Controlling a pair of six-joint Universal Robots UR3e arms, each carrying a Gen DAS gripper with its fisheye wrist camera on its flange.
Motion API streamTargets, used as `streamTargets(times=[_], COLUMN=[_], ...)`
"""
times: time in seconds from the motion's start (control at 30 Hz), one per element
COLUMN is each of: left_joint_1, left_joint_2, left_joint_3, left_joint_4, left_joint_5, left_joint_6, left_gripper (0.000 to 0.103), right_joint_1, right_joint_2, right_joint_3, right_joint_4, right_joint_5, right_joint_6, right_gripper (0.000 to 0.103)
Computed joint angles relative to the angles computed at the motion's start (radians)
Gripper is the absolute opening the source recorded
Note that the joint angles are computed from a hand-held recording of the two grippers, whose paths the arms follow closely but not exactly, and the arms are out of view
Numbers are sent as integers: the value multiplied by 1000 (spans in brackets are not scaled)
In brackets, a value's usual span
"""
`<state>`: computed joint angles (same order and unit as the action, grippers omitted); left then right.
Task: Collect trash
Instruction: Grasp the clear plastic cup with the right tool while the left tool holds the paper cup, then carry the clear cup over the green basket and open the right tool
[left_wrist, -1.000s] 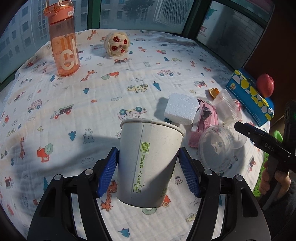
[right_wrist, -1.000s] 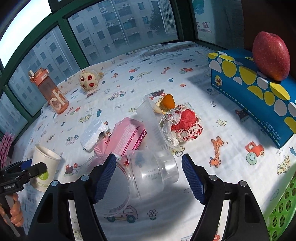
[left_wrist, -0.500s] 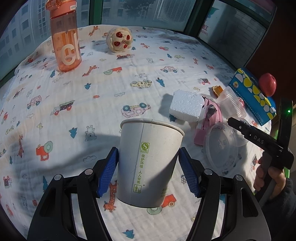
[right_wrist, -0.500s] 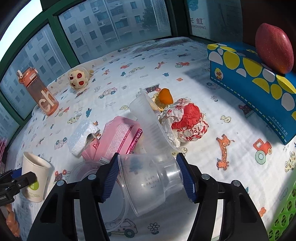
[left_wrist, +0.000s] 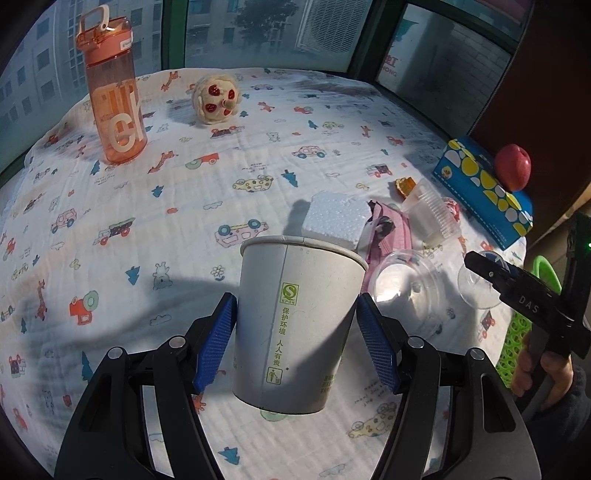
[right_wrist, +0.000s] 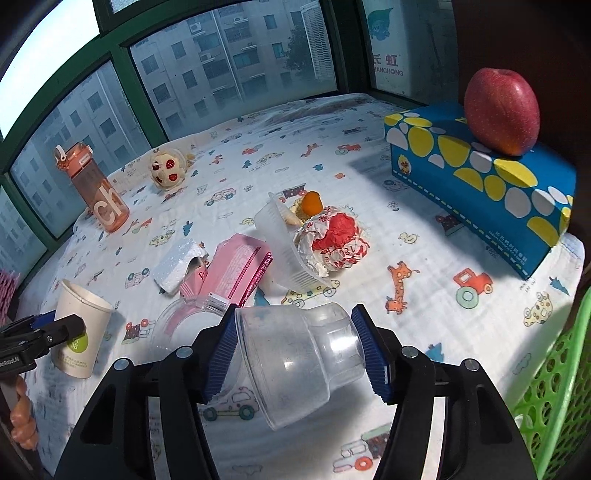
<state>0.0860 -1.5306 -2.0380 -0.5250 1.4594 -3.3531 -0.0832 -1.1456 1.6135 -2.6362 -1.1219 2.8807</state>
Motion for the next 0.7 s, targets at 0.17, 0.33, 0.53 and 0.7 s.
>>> streamTargets(times=[0.17,0.33,0.53,0.7], left_joint_1=[-79,-172,-284,-377], left_joint_2=[-19,-66,-151,-239], left_joint_3=[63,143,271,408], left_joint_4=[-9,-16,-39,-73], left_joint_5=[17,37,66,90], left_joint_6=[-31,-55,-84,-105], left_gripper=[66,66,66,66], right_joint_1=[-86,-197,-354,-496], right_joint_2=[-153,-300,-437,-517], right_joint_3=[122,223,299,329], right_joint_4=[18,64,140,237], right_joint_5=[47,94,157,199], right_joint_6=[-46,-101,-179,-264], right_gripper=[59,59,59,59])
